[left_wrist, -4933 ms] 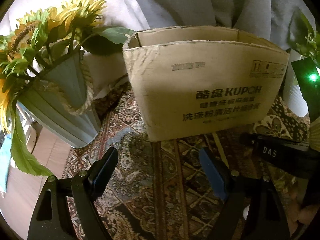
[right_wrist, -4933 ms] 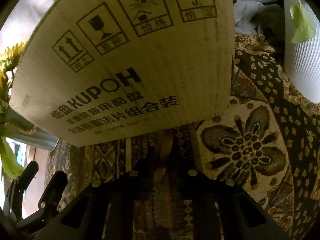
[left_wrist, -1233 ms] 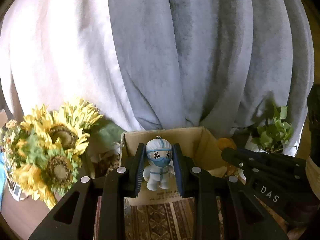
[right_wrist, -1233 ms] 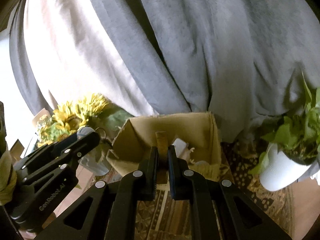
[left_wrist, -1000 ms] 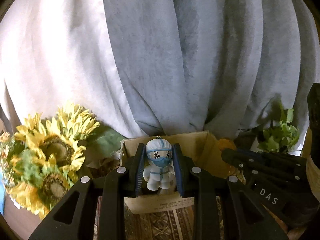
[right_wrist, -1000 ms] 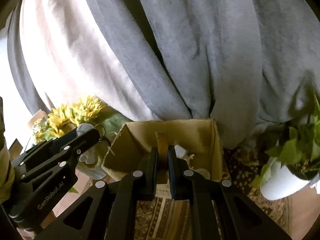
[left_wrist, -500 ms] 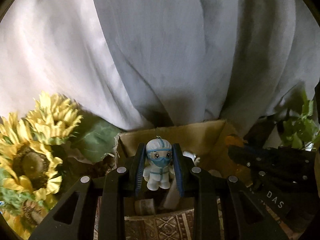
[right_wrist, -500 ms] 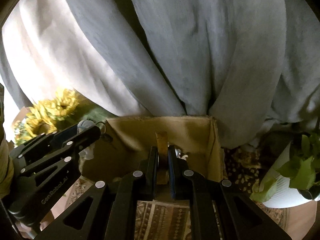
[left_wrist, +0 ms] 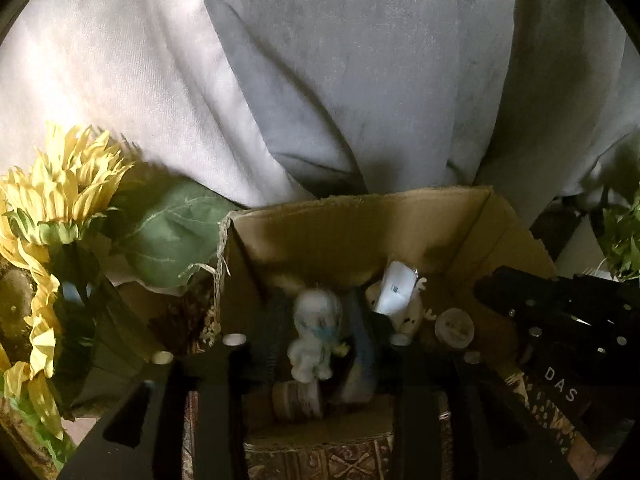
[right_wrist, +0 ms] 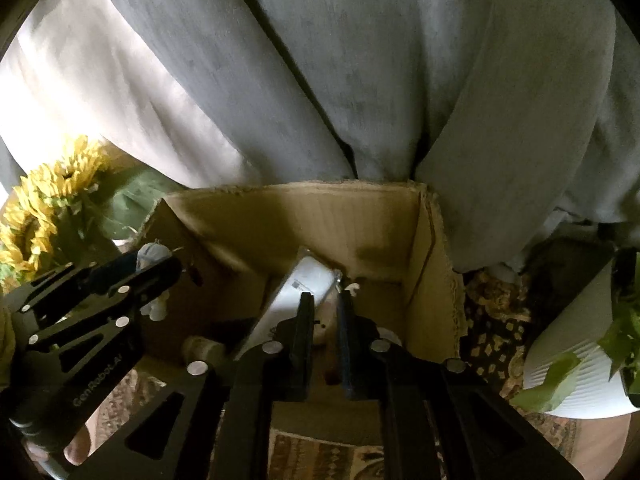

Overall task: Organize rigid objects
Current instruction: 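Lower the figurine into the box and open the left tool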

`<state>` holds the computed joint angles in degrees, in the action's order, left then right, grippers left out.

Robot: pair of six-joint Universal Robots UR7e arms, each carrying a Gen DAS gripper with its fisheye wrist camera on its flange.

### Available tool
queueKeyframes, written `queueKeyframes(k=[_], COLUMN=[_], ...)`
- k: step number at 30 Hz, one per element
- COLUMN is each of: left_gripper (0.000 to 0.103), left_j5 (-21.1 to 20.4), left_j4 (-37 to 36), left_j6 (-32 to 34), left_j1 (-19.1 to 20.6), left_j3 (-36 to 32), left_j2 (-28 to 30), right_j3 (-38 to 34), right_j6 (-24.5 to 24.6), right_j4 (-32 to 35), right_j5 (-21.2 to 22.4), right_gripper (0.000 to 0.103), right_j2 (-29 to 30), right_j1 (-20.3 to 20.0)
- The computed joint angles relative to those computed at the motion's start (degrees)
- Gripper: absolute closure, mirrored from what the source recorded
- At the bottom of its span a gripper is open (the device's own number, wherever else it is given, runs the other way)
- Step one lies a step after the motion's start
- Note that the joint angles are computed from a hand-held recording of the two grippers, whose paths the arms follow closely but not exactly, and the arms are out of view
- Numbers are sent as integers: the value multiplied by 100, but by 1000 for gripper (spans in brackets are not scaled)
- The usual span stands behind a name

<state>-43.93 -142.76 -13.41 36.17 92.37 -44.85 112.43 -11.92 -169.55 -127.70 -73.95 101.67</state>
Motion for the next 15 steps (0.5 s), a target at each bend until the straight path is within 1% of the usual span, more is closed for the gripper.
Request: queueKeyframes(k=[1,4,6,7,8,10,11,13,15], left_gripper=[58,57,51,47,46,45,41,39,33], left_j5=[41,224,271,331,378,474,536,632,779], left_j4=[-48,-287,-414,-511,-593,-739,-816,-979,-1166], left_j6=[3,73,79,62,71,69,36,-33,-99], left_j1=[-15,-110,-166,-224,-257,-355,-417,-515,-641], left_j3=[29,201,326,432,497,649,751,935,1141], left_j2=[1,-49,-125,-184,-226,-325,-390,-505,-657], right_j3=[6,87,169,213,279,379,453,569,685], right_j6=[-10,-61,-145,-145,-153,-160,-174,-190,-208], right_j4=[4,-160,-343,-398,-498,-673,-785,-996,-1194], right_j5=[-11,-58,-119,-114,-126,-195,-232,-324,-430], right_gripper=[82,72,68,66,66,59,57,52,47], right_j2=[4,-10,-25,-58,-95,-147,-189,-240,-302], right_j1=[-6,8,47,61,79,143,186,280,387])
